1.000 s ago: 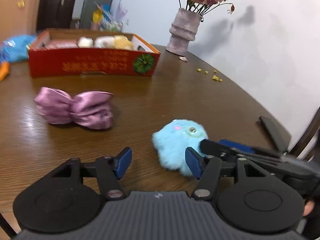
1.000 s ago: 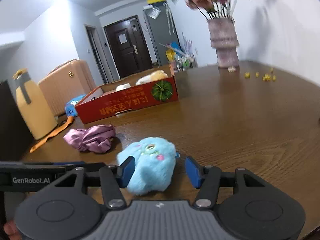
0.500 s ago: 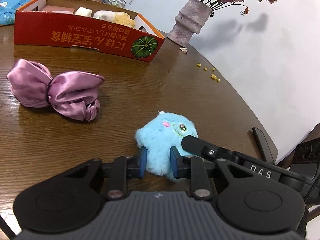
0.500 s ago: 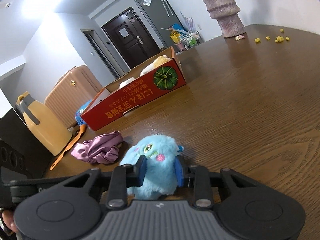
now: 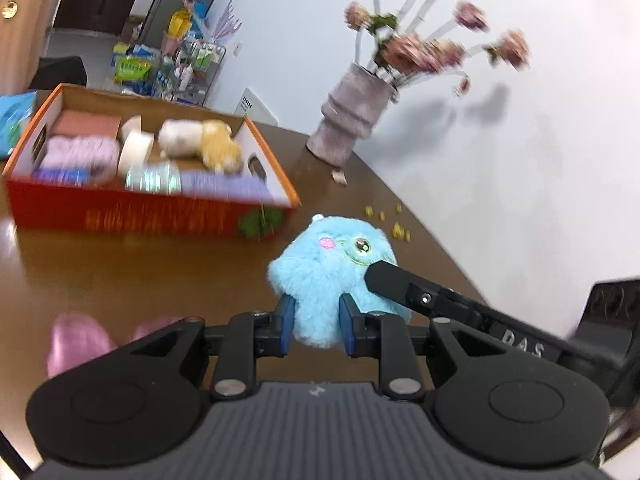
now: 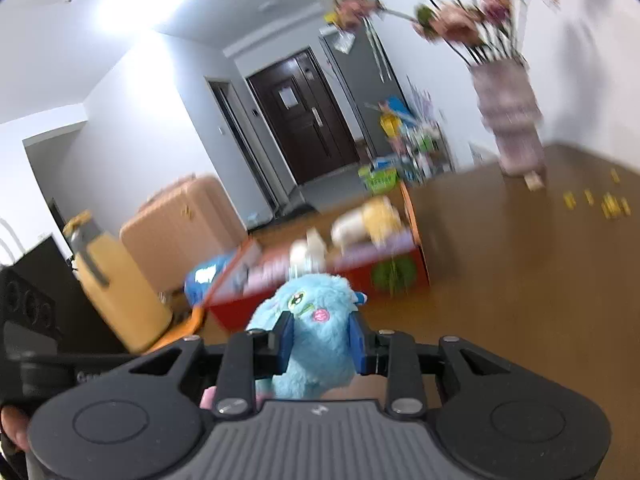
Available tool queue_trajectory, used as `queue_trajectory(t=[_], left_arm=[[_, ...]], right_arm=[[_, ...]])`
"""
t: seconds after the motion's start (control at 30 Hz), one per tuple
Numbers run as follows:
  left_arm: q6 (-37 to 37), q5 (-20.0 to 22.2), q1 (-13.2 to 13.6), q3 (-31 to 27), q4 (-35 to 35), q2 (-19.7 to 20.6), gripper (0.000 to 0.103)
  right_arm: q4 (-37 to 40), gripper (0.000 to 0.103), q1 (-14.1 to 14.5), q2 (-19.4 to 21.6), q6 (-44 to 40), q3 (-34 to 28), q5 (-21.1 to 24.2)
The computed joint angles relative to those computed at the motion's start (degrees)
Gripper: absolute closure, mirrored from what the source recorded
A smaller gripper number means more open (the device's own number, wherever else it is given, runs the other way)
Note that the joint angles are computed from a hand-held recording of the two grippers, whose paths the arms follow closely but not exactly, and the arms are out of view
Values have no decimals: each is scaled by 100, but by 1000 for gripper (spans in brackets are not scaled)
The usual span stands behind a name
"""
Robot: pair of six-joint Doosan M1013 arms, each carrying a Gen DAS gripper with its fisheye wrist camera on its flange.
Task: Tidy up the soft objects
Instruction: 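Carry the blue plush monster into the box with the left tool, then open the left tool in the box and withdraw toward the pink bow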
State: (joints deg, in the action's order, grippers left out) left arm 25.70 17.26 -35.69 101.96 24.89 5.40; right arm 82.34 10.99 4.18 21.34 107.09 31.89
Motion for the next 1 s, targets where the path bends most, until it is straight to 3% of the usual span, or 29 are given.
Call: queue_trajectory(t=[0.13,0.27,0.47,0.6,0.7,0.77,0.8,0.93,1.0], left_arm=[[1140,410,517,-696,-1041,425,79],[1875,813,1020,-1344,-1910,965,79],[2470,1455,1477,-2005,-2359,1607,80],[2724,1888,1631,-2219,-2441,1847,80],[2602,1924,1589,-2185,-1957,1850,79],[2878,1825,1590,-2088,-2129,1793,66],[2955,1802,1587,-2053,-2167,1768,66],[2868,1748,1560,-1933,-1984,1644,66],[2783,1791,1521,-1916,-1842,1575,63]], right_arm=[[-1136,75,176,753,1242,-1123,82],[-2448,75,321,1618,2930,-2362,473],[-3989,75,563,2678,4906,-3855,1145],[-4563,76,655,3223,5649,-4612,1844],[-5115,77,802,3365,5819,-4788,1856],[-5091,77,821,3474,5862,-4967,2085],[-5107,77,828,3521,5897,-5066,2217],[-5322,74,897,3534,5781,-5098,2098],[-5426,68,909,3484,5848,-5069,2085]])
